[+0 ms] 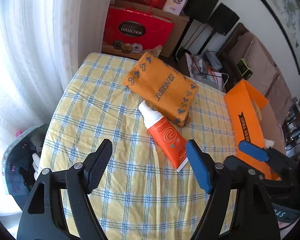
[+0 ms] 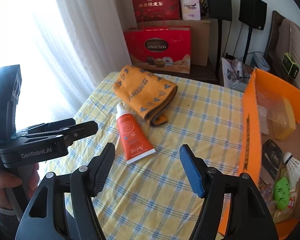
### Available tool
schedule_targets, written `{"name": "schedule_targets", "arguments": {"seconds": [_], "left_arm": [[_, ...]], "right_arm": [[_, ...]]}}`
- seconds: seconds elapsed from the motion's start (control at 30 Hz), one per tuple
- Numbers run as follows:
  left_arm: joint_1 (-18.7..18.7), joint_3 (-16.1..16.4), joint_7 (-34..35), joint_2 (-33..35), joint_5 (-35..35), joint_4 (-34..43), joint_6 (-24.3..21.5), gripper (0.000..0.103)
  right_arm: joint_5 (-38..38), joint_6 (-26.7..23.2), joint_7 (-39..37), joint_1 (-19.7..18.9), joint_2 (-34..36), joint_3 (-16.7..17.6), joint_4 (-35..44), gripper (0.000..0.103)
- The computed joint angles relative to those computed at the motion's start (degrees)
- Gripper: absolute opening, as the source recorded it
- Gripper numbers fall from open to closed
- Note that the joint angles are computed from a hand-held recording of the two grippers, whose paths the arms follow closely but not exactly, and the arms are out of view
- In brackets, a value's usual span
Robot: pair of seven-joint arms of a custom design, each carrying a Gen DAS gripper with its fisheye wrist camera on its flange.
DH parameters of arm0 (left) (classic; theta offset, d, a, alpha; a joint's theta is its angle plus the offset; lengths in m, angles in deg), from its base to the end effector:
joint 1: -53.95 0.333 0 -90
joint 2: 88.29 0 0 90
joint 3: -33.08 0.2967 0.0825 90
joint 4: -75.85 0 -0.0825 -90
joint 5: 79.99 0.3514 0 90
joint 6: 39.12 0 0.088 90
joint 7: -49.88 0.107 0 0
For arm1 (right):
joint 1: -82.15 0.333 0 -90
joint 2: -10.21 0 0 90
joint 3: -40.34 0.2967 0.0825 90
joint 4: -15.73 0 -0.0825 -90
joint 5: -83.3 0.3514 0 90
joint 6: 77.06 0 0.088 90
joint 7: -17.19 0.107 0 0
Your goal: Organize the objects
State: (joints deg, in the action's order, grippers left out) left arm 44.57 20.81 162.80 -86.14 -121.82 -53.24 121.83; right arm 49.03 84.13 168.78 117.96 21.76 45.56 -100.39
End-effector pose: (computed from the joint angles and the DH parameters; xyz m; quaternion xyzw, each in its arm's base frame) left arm 0.5079 -0.1664 0.3984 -0.6225 0.7172 -0.3119 0.0288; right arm 0.4333 0.4101 0.4114 -0.7162 0.6189 -0.1319 0.2942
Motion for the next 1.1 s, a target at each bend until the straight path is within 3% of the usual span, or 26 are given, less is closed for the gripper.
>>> {"name": "schedule_targets", "arguments": {"seconds": [0.3, 0.77, 0.87, 0.93, 0.97, 1.1], "left_arm": [[3.5, -2.1, 6.6, 8.3, -12.9, 7.3, -4.8, 0.061], [5.9, -5.4, 7.2, 15.2, -14.7, 13.7, -6.5, 0.058], [6.5, -6.1, 8.4, 15.5, -16.2, 13.8, -6.2, 0.058], [6.7, -6.5, 9.5, 15.6, -17.7, 13.7, -5.8, 0.058], [6.6, -6.7, 10.0, 15.6, -18.3, 13.6, -5.2, 0.058], [6.3, -7.0, 12.0, 15.4, -20.3, 13.0, -3.5, 0.057]], "right_arm": [[5.2, 2.8, -6.7, 1.2, 8.9, -1.7, 6.4, 0.062], [10.1, 6.6, -12.6, 3.8, 15.4, -4.8, 10.8, 0.062], [8.6, 7.0, -11.3, 6.7, 16.2, -7.7, 11.7, 0.062], [7.8, 5.9, -10.6, 7.8, 16.5, -8.8, 12.5, 0.058], [7.6, 5.6, -10.4, 8.0, 16.4, -8.9, 12.6, 0.05], [9.5, 8.0, -9.9, 6.8, 16.1, -7.5, 11.6, 0.046]]}}
